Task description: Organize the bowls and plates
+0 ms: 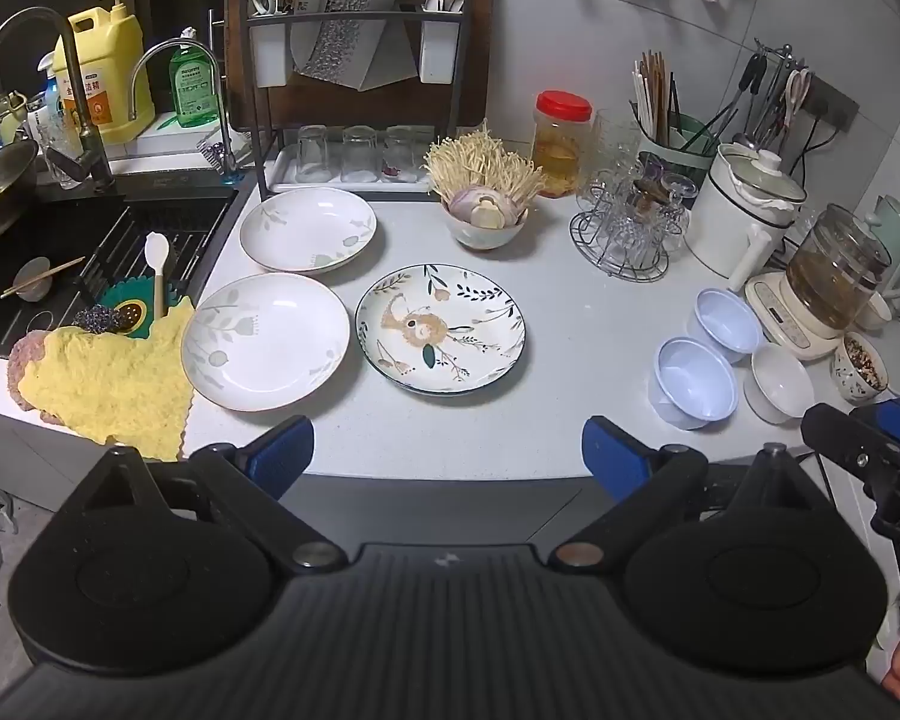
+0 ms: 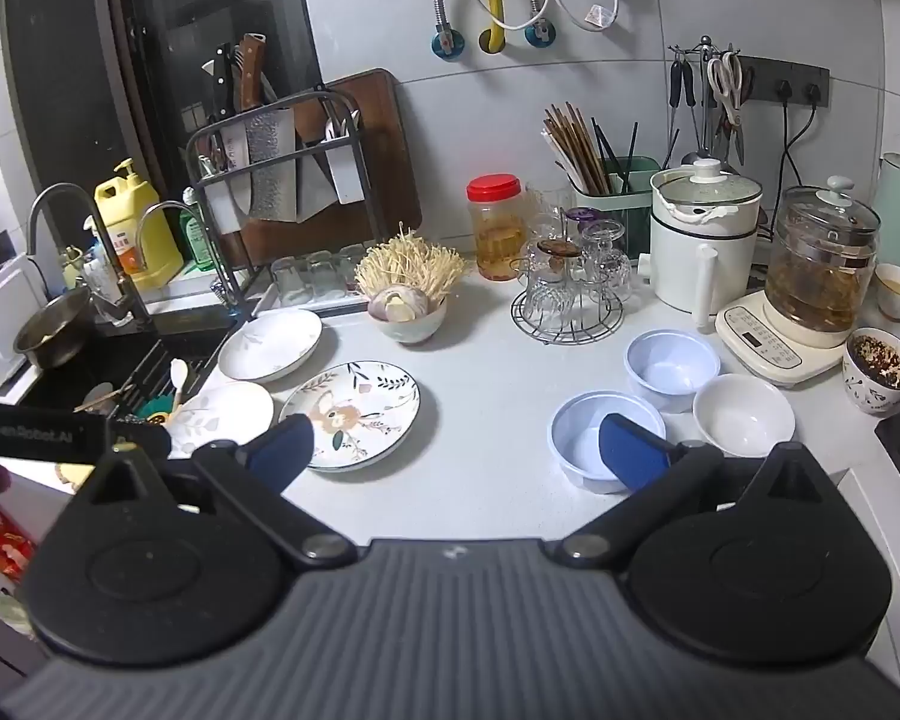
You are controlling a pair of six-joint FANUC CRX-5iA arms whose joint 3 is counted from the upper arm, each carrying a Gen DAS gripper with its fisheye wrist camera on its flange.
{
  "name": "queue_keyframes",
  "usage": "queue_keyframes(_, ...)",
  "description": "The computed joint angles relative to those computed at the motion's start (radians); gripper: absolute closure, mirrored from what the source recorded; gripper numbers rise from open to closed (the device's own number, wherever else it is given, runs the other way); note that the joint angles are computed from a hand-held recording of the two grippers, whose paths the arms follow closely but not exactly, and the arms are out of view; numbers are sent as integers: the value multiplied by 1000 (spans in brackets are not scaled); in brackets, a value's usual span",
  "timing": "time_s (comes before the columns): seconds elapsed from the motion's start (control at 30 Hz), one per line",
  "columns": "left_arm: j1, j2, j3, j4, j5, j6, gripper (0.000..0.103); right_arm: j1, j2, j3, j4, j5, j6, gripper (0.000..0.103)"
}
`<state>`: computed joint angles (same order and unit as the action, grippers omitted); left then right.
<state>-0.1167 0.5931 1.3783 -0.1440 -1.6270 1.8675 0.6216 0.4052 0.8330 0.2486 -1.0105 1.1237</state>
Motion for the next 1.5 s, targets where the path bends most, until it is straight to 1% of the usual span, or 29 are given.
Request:
queue_keyframes(0.03, 2, 17, 31, 5, -22, -2, 5, 0, -10, -21, 4, 26, -8, 0)
queue_keyframes(0.17, 0, -4, -9, 1, 8, 5, 5, 2, -7, -13, 3, 15, -4, 0)
queue_keyframes(0.27, 1, -1, -3, 0, 5, 12, 5, 2, -8, -10, -4, 12, 1, 0)
queue_keyframes(0.33, -2, 20, 41, -4, -20, 13, 5, 1, -13, -23, -4, 21, 0, 0)
queue_keyframes(0.4, -5, 40, 84, -8, -44, 13, 5, 1, -7, -4, -7, 10, 6, 0)
queue_keyframes(0.43, -1, 38, 83, -3, -44, 9, 5, -1, -6, -2, -10, 9, 8, 0)
queue_keyframes(0.5, 0, 8, 26, -2, -13, 12, 5, 1, -7, -4, -7, 8, 7, 0)
queue_keyframes(0.63, -1, -14, -18, -2, 12, 16, 5, 3, -10, -12, -1, 12, 3, 0)
queue_keyframes(0.9, -4, 1, 7, 0, -3, 13, 5, 1, -9, -10, -11, 2, 0, 0)
queue_keyframes(1.5, -5, -10, -18, 0, 11, 21, 5, -1, -8, -7, -16, -3, 5, 0)
